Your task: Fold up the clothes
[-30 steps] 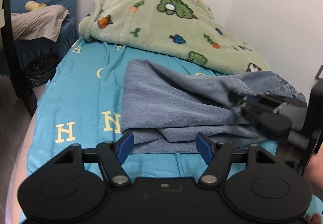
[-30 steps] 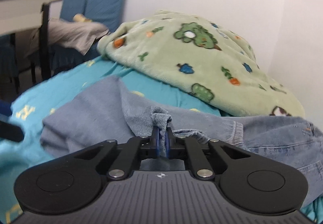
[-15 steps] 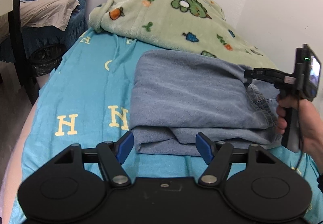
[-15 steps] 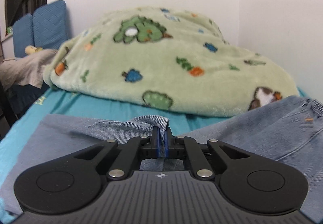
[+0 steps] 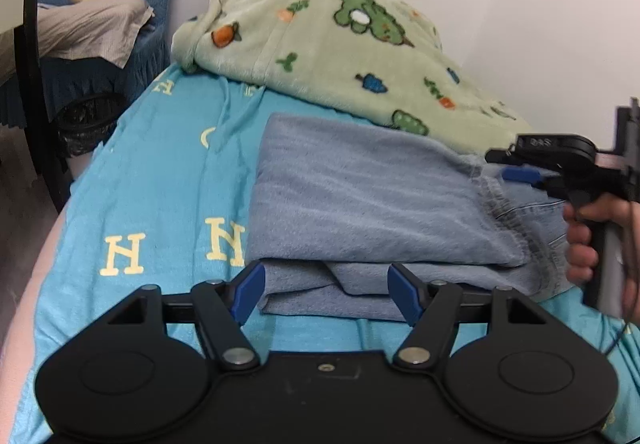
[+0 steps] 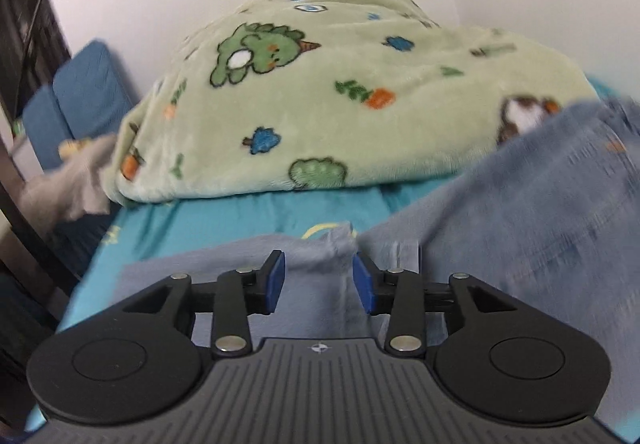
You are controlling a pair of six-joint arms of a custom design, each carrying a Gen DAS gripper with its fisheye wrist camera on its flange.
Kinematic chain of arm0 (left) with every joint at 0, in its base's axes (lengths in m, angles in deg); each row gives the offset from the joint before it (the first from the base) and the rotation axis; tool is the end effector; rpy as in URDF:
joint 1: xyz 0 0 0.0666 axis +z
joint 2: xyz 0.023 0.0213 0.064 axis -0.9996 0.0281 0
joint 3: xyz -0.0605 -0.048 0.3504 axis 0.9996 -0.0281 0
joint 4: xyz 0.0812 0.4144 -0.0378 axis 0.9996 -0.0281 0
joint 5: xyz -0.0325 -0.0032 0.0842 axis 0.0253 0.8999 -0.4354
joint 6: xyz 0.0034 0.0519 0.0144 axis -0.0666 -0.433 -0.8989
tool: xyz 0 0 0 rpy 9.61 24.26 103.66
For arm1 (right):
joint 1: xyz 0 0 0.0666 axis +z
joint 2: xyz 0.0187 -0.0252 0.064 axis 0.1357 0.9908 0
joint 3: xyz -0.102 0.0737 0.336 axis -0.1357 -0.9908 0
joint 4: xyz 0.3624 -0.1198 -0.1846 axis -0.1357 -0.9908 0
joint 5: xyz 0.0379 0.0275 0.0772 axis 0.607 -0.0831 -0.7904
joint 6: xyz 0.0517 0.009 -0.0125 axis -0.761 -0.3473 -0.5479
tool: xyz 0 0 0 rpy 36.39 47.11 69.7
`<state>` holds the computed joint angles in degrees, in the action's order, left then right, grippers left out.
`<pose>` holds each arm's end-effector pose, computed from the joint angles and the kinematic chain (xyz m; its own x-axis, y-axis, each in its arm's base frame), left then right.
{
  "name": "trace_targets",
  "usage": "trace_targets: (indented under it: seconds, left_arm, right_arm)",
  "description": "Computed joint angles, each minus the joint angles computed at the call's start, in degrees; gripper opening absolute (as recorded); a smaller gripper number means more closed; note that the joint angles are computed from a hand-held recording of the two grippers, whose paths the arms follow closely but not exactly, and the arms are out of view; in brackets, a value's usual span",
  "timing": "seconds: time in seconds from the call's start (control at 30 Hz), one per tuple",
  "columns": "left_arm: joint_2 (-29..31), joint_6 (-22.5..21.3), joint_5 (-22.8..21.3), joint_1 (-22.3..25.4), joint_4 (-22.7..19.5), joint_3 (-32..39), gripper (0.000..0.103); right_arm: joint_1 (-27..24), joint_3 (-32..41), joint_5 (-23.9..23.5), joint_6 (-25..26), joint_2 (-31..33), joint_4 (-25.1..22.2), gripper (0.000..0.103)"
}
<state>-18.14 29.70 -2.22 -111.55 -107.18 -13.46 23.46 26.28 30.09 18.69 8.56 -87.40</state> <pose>0.3396 -0.1463 0.3763 -0.6586 -0.0141 -0.7524 0.2342 0.9463 -0.2228 0.4520 0.1241 0.3597 -0.5511 0.3527 -0.7562 0.0577 0.9202 0.3871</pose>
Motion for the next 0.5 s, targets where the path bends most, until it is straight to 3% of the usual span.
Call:
trace_targets:
  seconds: [0.13,0.27,0.37,0.5]
  left_arm:
    - [-2.4,0.6,1.0,0.2,0.1,-0.5,0.066]
    - [-3.5,1.7,2.3,0.4,0.5,-0.8,0.066]
    - [-4.1,1.9,2.8,0.3,0.4,-1.0,0.066]
    - [-4.5,2.4,2.9,0.4,0.7,-1.3,0.066]
  right_arm:
    - [1.1,-5.3,-0.1,-2.7,-8.1,-6.0,0.041]
    - [1.7,-9.1,-2.6,-13.7,-12.7,-11.7,0.044]
    - [1.6,-11.1,-7.6,-21.6,-13.2,-8.3,0.048]
    - [1.8,-10.8,-8.0,-26.6,-9.5,-4.8,0.058]
